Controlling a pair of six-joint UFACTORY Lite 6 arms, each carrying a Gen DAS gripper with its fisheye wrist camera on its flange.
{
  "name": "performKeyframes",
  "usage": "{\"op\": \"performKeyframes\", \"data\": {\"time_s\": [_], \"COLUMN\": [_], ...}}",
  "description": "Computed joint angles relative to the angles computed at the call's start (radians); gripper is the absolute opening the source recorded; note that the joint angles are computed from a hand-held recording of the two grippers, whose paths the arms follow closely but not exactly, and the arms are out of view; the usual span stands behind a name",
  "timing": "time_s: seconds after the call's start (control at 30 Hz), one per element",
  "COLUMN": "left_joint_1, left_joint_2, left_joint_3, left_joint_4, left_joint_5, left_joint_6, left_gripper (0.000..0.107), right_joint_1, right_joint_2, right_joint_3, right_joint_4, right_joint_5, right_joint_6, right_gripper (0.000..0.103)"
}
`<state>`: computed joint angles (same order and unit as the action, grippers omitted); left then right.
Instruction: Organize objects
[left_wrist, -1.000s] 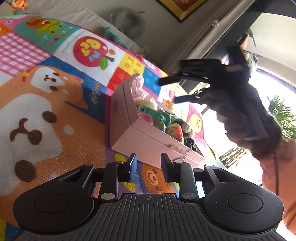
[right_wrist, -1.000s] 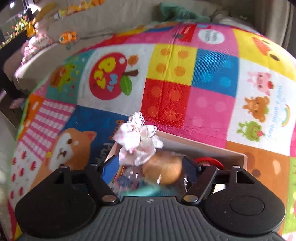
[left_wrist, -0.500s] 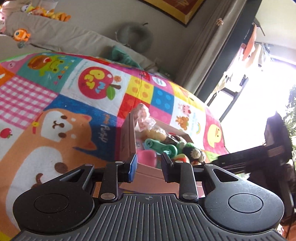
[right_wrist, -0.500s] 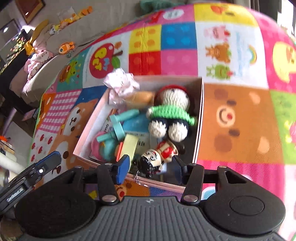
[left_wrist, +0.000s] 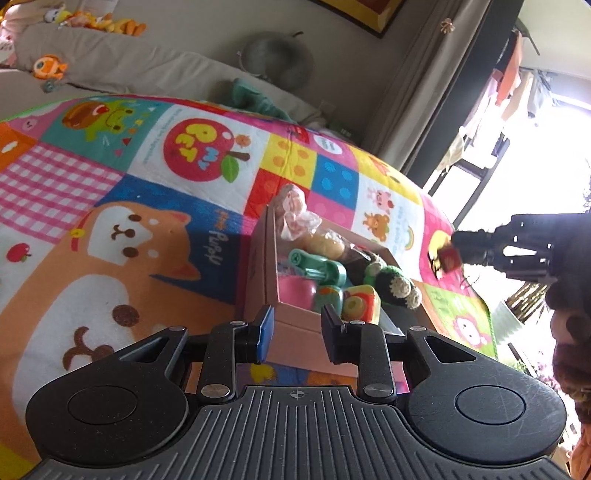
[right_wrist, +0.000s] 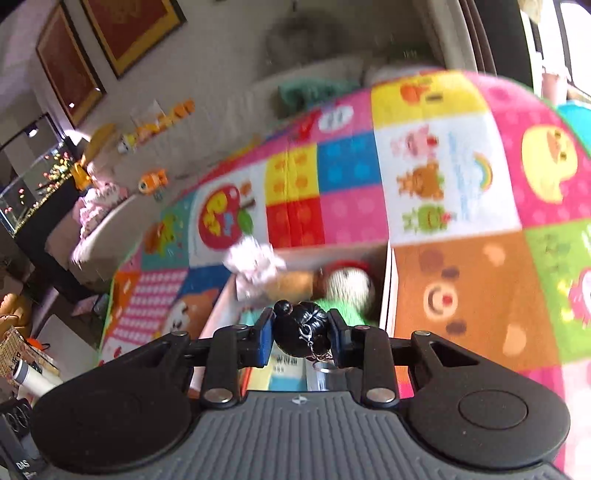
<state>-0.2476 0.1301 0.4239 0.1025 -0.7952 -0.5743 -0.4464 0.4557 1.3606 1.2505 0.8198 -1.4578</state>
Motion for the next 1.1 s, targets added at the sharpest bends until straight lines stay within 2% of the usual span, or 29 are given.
{"op": "performKeyframes", "data": {"time_s": [0.13,0.17,0.23,0.43,0.53,0.63,0.73,0.83,0.9,0.97,1.0,1.03,1.1], "left_joint_1": [-0.017,-0.015,-0.008,0.001,-0.003,-0.001,0.003,0.014,0.001,-0.023,-0.027,-0.025,-0.022], "left_joint_2": [0.016,0.015,0.007,0.008,0.032,0.086,0.157,0.229,0.274,0.297,0.315,0.333,0.385], "left_joint_3": [0.011,0.01,0.007,0.05,0.113,0.201,0.292,0.384,0.436,0.463,0.488,0.512,0.57], "left_joint_4": [-0.019,-0.023,-0.033,-0.048,-0.079,-0.135,-0.195,-0.159,-0.227,-0.395,-0.471,-0.508,-0.583], "left_joint_5": [0.011,0.01,0.015,0.06,0.11,0.175,0.241,0.329,0.365,0.358,0.361,0.364,0.362], "left_joint_6": [0.019,0.025,0.034,0.08,0.141,0.206,0.273,0.27,0.353,0.516,0.585,0.622,0.703], "left_gripper": [0.031,0.031,0.031,0.031,0.031,0.031,0.031,0.034,0.038,0.053,0.056,0.061,0.068], "right_joint_1": [0.007,0.006,-0.009,-0.063,-0.083,-0.104,-0.107,-0.087,-0.035,0.017,0.042,0.055,0.079], "right_joint_2": [0.017,0.019,0.002,-0.087,-0.165,-0.214,-0.222,-0.216,-0.204,-0.175,-0.154,-0.133,-0.121], "right_joint_3": [0.002,-0.003,-0.046,-0.203,-0.355,-0.493,-0.565,-0.626,-0.676,-0.705,-0.708,-0.708,-0.709], "right_joint_4": [0.047,0.055,0.102,0.211,0.349,0.478,0.526,0.62,0.818,1.027,1.119,1.169,1.221], "right_joint_5": [-0.007,-0.008,-0.005,-0.044,-0.099,-0.126,-0.134,-0.138,-0.159,-0.153,-0.138,-0.103,-0.081], "right_joint_6": [-0.059,-0.062,-0.124,-0.347,-0.607,-0.878,-1.006,-1.143,-1.353,-1.556,-1.627,-1.657,-1.68], "right_gripper": [0.032,0.041,0.052,0.066,0.075,0.075,0.075,0.075,0.075,0.075,0.075,0.081,0.081]}}
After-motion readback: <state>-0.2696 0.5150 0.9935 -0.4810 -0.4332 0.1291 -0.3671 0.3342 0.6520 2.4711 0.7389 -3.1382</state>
